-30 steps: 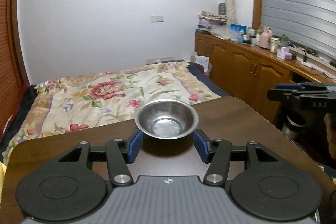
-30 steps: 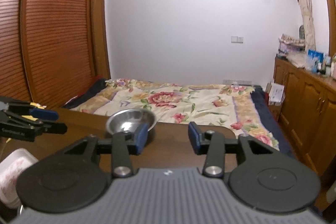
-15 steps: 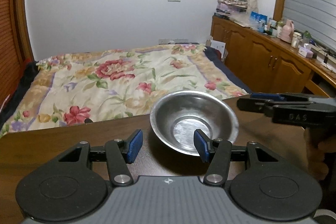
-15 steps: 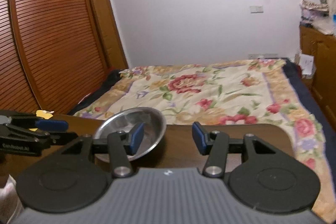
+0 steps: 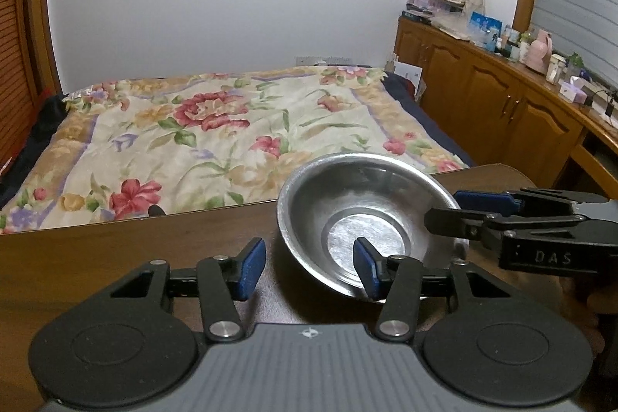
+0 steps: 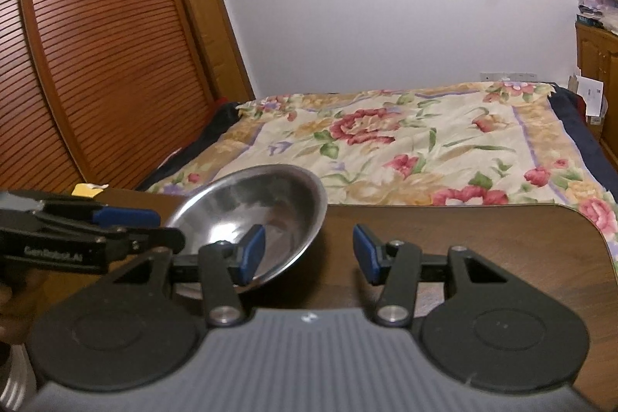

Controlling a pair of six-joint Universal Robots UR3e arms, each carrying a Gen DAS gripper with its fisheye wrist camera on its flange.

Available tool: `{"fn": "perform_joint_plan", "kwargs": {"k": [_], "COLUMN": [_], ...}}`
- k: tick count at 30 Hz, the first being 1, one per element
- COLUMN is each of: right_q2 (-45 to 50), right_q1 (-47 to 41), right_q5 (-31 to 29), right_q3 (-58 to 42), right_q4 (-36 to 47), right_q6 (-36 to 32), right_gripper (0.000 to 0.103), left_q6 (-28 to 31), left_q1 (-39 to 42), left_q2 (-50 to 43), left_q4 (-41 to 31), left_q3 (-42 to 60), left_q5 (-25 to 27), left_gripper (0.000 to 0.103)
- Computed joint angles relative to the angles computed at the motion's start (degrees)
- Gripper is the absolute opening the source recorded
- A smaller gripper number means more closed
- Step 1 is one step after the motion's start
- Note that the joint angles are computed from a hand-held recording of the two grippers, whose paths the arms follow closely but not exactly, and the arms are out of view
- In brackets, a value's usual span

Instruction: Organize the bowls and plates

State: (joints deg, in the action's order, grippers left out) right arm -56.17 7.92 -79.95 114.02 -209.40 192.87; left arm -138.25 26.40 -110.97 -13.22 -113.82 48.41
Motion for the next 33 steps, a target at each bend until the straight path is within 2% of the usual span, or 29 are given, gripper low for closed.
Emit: {"fn": "perform_joint_plan", "kwargs": {"k": [3, 7, 9, 14, 21, 26, 33], "right_q2": [0.07, 0.50, 0.71, 0.52, 1.14, 1.18, 0.52], "right_q1": [0.02, -0.38, -0.89, -1.88, -1.98, -2.79, -3.38], "right_q5": [0.37, 2.48, 3.83, 5.31, 6.35, 8.22, 8.06], "right_q3": [-0.45, -1.18, -1.11, 0.55, 0.13, 0.07, 0.28], "right_q4": [0.89, 1.86, 1.76, -0.10, -0.30, -0.06, 0.56], "right_q6": [-0.33, -0.04, 0.06, 1.82, 1.25, 0.80, 1.94], "right_gripper": [0.052, 0.051, 0.046, 0.040, 0.034, 0.024, 0.015], "left_q6": [-0.36, -0.78, -0.58, -0.73, -0.52, -0.87, 0.62], "left_q1": [-0.60, -1.10, -1.20, -1.60, -1.79, -2.00, -1.03], "left_q2": [-0.81, -1.92, -2.51, -3.17, -3.21, -2.39, 0.91], "left_q4": [0.27, -0.13, -1.13, -1.79, -2.57, -2.80, -5.50], "left_q3": [0.89, 2.22, 3.11, 3.70, 3.82, 3.33, 2.34], "left_q5": [0.75, 1.42, 1.72, 2.21, 2.33, 2.60, 1.30], "left_gripper": [0.051, 0.043, 0.040, 0.040, 0.026, 0.023, 0.019]}}
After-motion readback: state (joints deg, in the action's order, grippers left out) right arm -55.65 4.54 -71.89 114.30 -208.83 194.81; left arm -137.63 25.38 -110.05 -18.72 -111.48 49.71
